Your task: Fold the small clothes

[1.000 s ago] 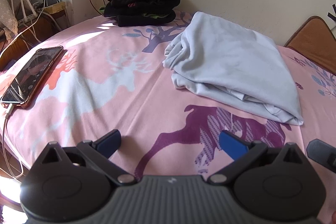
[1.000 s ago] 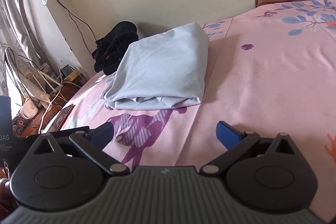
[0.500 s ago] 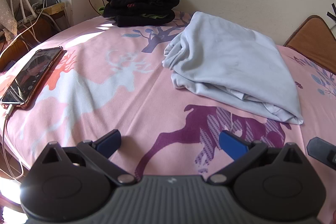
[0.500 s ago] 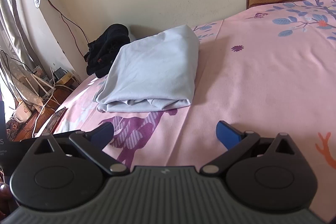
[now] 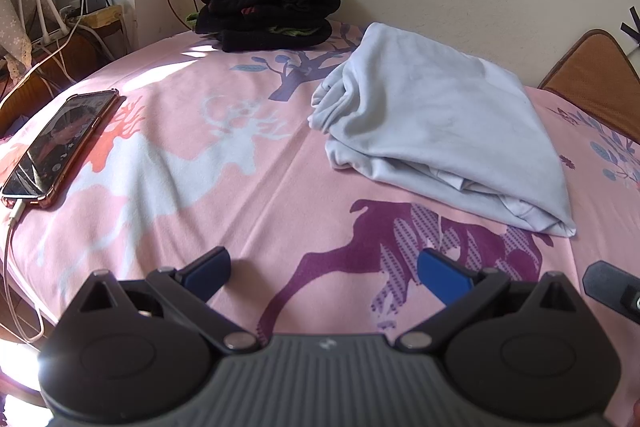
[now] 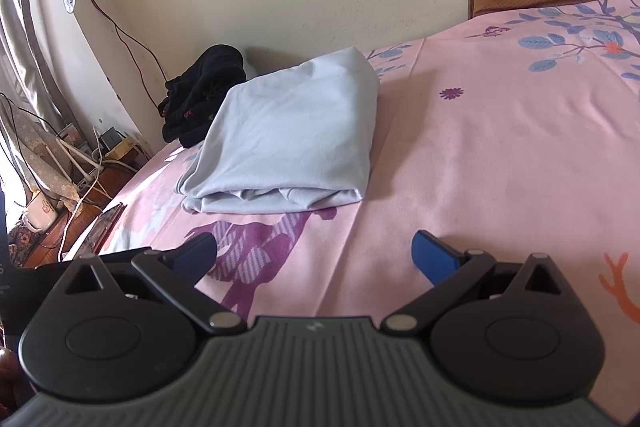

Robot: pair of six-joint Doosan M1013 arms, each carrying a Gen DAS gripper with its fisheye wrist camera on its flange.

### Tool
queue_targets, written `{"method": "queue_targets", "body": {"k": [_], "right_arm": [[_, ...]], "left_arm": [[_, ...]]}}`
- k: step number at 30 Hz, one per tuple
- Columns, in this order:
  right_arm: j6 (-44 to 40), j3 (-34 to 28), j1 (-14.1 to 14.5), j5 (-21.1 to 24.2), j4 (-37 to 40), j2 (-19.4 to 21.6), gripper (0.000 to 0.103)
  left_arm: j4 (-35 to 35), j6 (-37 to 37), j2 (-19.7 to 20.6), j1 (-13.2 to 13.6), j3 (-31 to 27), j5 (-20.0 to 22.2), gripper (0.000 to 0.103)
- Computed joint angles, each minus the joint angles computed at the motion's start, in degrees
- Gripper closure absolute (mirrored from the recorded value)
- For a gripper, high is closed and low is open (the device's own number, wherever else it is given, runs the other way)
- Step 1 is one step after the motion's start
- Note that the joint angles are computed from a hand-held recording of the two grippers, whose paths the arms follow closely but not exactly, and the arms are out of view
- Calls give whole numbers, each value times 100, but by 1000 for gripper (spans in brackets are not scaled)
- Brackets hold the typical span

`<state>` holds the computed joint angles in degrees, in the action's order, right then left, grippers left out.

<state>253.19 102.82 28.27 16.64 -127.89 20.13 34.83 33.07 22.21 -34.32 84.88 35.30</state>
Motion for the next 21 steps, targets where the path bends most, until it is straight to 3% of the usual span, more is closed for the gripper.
{"method": "queue_targets", "body": {"k": [9,21], "right_arm": [[-233,-13,23,68,241,6,0],[44,25,6,72,31,-11,0]], "left_arm": [[-21,81,16,-2,-32,58,0],[-115,219,42,12,-87,142,0]]}}
